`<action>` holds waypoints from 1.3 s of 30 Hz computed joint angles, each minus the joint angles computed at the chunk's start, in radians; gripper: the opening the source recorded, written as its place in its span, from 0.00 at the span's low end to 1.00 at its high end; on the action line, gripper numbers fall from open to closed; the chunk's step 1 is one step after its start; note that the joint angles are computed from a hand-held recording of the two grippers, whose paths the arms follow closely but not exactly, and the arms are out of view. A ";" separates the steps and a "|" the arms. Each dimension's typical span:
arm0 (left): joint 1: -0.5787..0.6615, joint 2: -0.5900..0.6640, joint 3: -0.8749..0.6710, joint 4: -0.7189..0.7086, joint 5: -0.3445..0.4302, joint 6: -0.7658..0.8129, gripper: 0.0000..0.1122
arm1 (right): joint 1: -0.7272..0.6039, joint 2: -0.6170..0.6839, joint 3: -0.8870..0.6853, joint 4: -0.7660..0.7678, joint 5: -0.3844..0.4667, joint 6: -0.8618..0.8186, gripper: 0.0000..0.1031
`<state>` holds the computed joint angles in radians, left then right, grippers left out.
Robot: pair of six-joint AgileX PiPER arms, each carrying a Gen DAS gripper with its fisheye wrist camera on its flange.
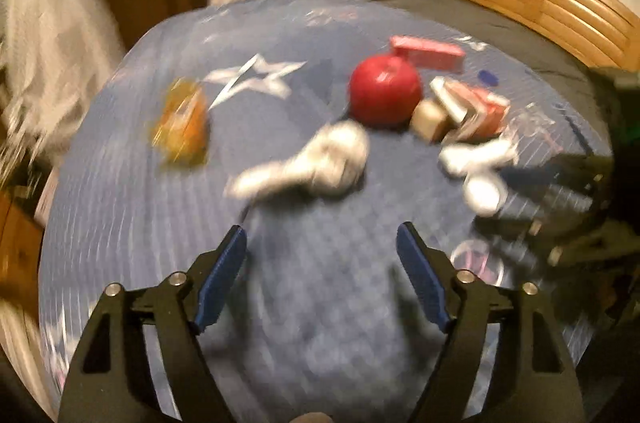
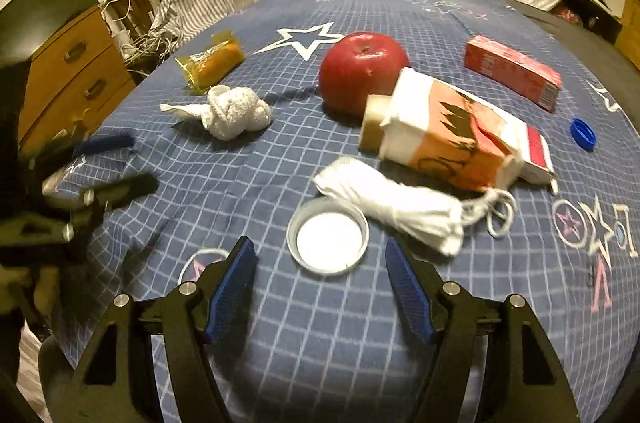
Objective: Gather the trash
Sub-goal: 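Grasp the white towel with the left tool while the right tool grasps the white cup lid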
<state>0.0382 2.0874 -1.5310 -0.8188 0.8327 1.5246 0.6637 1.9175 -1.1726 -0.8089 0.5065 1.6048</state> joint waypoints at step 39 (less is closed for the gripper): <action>-0.007 -0.110 0.208 -0.030 -0.141 -0.063 0.33 | 0.222 -0.122 0.174 -0.317 0.148 0.468 0.40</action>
<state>0.0316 1.9776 -1.3229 -0.8487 0.6918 1.4612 0.8854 1.7951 -0.9982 -1.1263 0.6548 2.0724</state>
